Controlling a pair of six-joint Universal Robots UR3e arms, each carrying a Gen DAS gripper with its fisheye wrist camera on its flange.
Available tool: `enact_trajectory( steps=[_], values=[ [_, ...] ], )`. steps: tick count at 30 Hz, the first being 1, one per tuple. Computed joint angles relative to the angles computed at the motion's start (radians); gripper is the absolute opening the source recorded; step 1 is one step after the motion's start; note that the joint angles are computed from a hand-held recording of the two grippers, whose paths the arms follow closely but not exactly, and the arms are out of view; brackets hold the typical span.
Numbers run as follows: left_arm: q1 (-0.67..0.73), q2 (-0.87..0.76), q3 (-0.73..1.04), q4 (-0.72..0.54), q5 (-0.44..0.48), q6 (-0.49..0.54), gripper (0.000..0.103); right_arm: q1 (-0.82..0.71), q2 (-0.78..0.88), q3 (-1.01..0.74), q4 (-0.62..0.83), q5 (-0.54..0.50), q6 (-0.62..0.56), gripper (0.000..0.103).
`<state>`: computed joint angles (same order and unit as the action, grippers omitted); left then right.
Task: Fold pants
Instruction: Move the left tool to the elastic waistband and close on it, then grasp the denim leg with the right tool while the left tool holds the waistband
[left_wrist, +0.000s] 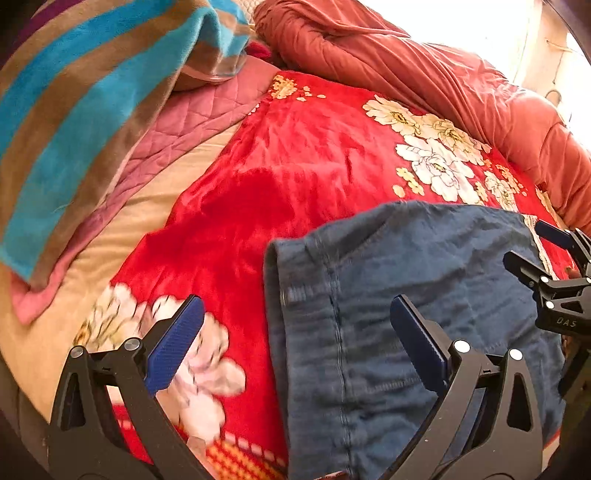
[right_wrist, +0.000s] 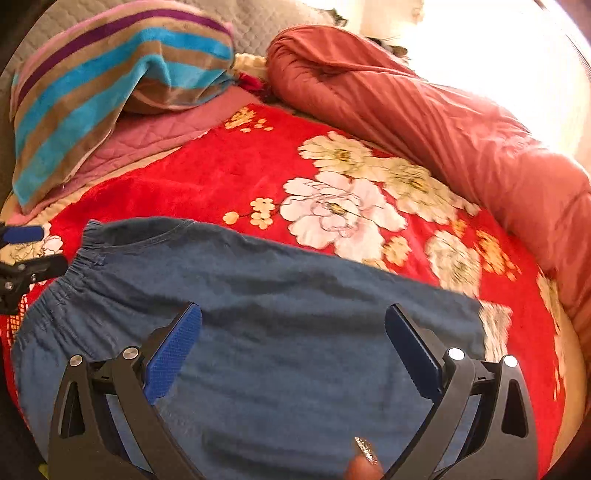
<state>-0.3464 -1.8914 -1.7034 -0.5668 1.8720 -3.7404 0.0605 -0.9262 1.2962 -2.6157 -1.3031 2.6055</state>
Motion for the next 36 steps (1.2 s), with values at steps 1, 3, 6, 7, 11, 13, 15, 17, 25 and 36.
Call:
enact_trajectory(
  steps=[1, 3, 6, 7, 11, 13, 15, 17, 25, 36],
  values=[
    [0.006, -0.017, 0.020, -0.011, 0.007, 0.009, 0.095, 0.003, 0.028, -0.047, 0.033, 0.005, -0.005, 0.099],
    [0.018, -0.056, 0.064, -0.033, 0.016, 0.033, 0.095, 0.013, 0.090, -0.152, 0.106, 0.001, -0.014, 0.099],
    [0.043, -0.088, 0.092, -0.030, 0.000, 0.061, 0.095, 0.031, 0.172, -0.284, 0.183, -0.011, -0.035, 0.099],
    [0.047, -0.100, 0.106, -0.035, 0.001, 0.068, 0.095, 0.036, 0.196, -0.323, 0.204, -0.012, -0.043, 0.099],
    [0.055, -0.170, 0.180, -0.076, 0.023, 0.095, 0.090, 0.050, 0.294, -0.502, 0.321, -0.005, -0.058, 0.099],
    [0.061, -0.185, 0.187, -0.068, 0.019, 0.101, 0.080, 0.057, 0.332, -0.565, 0.345, -0.007, -0.069, 0.099],
    [0.072, -0.195, 0.181, -0.038, -0.010, 0.120, 0.064, 0.064, 0.371, -0.635, 0.379, -0.008, -0.082, 0.099],
    [0.085, -0.199, 0.170, -0.007, -0.063, 0.146, 0.038, 0.070, 0.419, -0.724, 0.429, -0.005, -0.100, 0.099],
    [0.020, -0.148, 0.078, 0.147, 0.026, 0.173, 0.027, 0.091, 0.516, -0.896, 0.492, -0.025, -0.183, 0.099],
    [-0.019, -0.086, -0.029, 0.278, 0.027, 0.154, 0.026, 0.112, 0.454, -0.736, 0.388, -0.001, -0.283, 0.065]
  ],
)
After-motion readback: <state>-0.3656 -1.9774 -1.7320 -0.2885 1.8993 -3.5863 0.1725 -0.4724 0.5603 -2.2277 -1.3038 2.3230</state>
